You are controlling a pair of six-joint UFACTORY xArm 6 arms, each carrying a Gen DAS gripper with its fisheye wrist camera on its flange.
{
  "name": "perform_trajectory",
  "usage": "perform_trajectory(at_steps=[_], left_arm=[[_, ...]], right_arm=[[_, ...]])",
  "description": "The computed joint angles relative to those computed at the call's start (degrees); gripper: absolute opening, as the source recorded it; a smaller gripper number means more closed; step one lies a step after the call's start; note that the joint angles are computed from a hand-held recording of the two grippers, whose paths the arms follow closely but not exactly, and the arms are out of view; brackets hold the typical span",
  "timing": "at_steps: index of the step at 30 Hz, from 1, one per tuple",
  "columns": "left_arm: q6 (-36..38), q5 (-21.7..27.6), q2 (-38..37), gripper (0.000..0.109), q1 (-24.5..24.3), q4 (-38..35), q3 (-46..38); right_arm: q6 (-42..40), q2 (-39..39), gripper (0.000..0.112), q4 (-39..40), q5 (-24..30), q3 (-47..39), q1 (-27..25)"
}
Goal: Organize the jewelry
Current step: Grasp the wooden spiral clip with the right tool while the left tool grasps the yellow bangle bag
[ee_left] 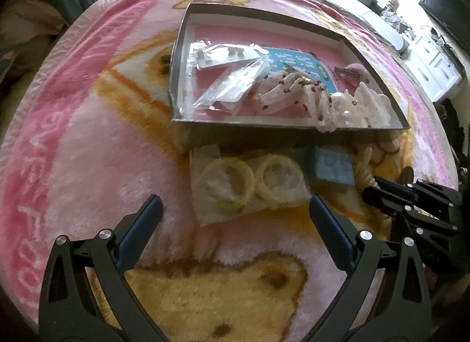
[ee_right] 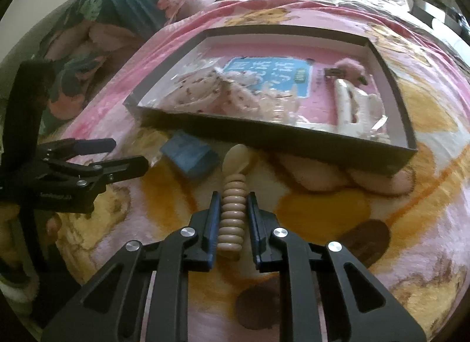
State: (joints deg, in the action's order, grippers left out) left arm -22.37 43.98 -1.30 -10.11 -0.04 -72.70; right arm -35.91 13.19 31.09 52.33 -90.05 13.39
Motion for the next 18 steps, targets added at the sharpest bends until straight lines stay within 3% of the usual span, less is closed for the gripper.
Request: perform_trajectory(at_steps=[4, 13, 18], left_arm=[[-0.42, -0.30, 0.84, 0.093, 0.00, 0.53, -0.70], [-0.69, -0.32, 2.70, 0.076, -0.66, 2.38, -2.24], [-1.06, -0.41, 2.42, 0.073, -0.74, 3.21, -1.84]], right_arm=[[-0.25, -0.30, 0.017, 1.38, -0.26, 0.09, -1.08], [-1.20, -1.22, 0.017, 4.29, -1.24, 0.41, -2.32], [-1.43, -1.63, 0.017, 4.86, -1.31, 0.75, -2.46]])
